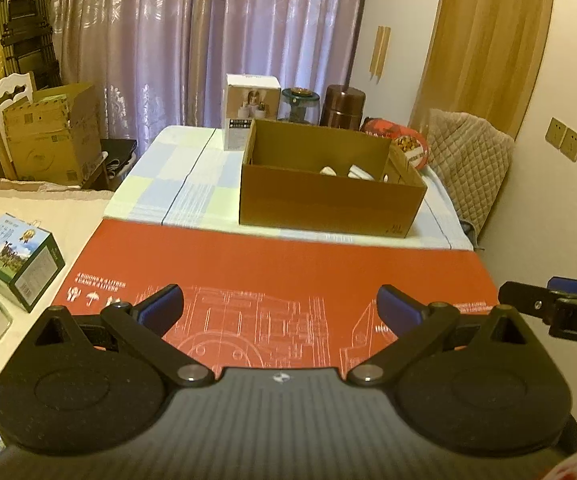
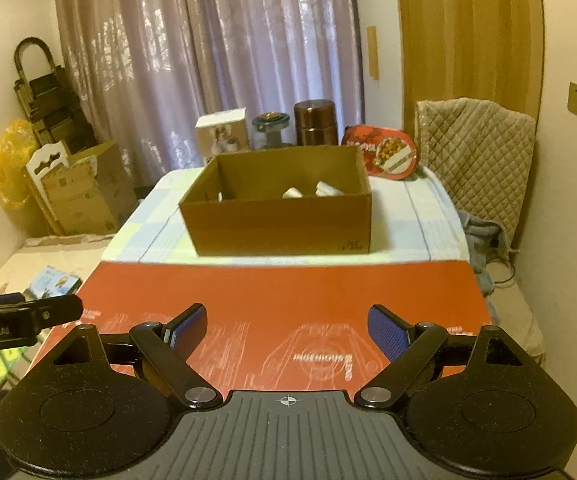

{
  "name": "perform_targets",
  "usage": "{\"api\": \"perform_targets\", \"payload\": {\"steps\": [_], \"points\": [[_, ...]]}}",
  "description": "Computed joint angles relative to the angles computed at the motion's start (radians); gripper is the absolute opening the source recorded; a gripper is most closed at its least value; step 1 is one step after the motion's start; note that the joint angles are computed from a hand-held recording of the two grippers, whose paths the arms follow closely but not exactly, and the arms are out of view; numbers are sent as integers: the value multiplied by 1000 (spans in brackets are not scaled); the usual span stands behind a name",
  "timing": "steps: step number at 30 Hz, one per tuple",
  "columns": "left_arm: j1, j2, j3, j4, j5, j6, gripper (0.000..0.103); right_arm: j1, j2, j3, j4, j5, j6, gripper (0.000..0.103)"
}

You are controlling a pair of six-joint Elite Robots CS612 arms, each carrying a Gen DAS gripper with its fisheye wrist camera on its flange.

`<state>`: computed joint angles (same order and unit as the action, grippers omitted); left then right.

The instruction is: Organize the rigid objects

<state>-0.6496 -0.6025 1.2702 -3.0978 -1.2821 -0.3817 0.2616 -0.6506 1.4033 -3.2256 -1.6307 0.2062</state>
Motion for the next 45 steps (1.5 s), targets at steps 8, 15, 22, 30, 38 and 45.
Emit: {"api": "perform_targets", "payload": {"steps": [8,15,22,30,38,45], "points": [[-21,-27,71,-11,45,-17,101,12,-14,61,-27,5,-9,85],[-36,-46,116,-29,43,-10,101,24,-32,114,-59,-18,-19,85],[-46,-63,152,-57,45,3,101,30,-56,164,-98,-49,-2,85],[-55,-77,182,-87,45,23,101,38,-73,192,-126,-54,-5,85],[-58,-83,188,-94,34,24,101,46,-76,199,-137,-74,-21,85],[-58,-85,190,-94,28,24,101,46,-77,200,-133,-78,-21,85]]}}
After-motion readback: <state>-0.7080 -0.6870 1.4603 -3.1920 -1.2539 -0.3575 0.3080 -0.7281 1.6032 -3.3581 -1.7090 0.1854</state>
